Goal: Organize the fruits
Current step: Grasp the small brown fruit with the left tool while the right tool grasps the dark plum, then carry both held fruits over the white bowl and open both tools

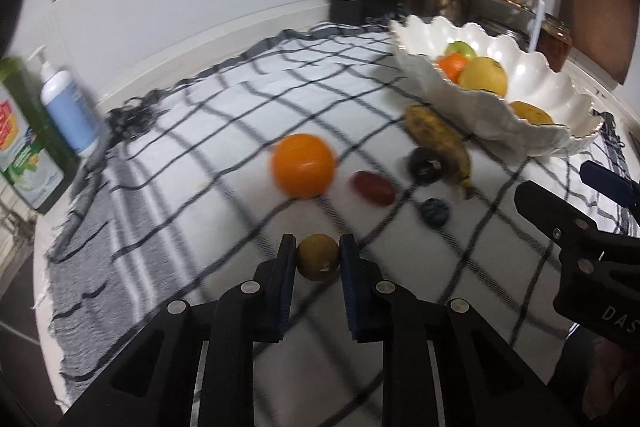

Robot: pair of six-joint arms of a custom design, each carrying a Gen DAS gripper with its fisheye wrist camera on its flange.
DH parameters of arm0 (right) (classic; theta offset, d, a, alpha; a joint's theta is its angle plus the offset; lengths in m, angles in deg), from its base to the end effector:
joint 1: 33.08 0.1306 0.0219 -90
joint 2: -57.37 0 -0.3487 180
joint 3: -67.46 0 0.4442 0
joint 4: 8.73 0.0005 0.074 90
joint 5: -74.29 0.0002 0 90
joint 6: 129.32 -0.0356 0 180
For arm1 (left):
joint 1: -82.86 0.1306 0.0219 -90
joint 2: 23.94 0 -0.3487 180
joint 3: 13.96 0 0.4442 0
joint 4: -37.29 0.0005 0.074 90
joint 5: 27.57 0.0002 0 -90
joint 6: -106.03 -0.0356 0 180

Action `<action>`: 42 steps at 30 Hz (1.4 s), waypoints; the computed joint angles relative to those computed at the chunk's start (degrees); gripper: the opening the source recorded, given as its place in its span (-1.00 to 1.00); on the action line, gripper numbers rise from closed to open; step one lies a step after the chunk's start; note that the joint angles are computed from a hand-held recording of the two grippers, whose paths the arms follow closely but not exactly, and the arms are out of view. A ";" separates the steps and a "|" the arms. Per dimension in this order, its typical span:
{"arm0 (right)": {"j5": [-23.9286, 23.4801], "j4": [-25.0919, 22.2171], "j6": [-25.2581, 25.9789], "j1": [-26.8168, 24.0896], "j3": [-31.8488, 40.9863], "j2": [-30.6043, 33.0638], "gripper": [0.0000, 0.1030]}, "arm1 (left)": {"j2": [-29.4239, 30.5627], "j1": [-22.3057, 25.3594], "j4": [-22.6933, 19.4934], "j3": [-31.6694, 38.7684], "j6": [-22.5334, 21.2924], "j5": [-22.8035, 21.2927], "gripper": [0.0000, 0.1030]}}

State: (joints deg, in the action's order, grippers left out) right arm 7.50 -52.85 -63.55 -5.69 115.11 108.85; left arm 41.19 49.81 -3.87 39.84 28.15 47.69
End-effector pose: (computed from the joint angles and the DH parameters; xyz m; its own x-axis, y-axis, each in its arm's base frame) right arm 0.2902 0.1340 0.2944 -0.6786 0.0732 -0.7309 0.0987 0.9951 0.0080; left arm 0.3204 -0.1982 0.2736 -0.7335 0.2350 -0.6377 0.2491 0.9660 0.0695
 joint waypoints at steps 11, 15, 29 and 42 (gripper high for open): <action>-5.26 4.83 2.69 3.15 4.66 11.62 0.16 | -4.21 6.71 -1.72 -2.70 0.28 -0.08 -0.56; -4.87 5.14 3.33 3.78 5.31 13.59 0.03 | -3.80 7.34 -1.42 -2.71 0.53 0.79 -0.56; -6.34 3.27 3.88 3.36 6.03 14.62 -0.51 | -3.88 7.72 -1.21 -2.74 0.34 1.73 -0.56; -5.54 2.30 3.62 3.38 4.49 8.65 -0.55 | -4.27 4.94 -1.55 -1.60 0.28 0.82 -0.56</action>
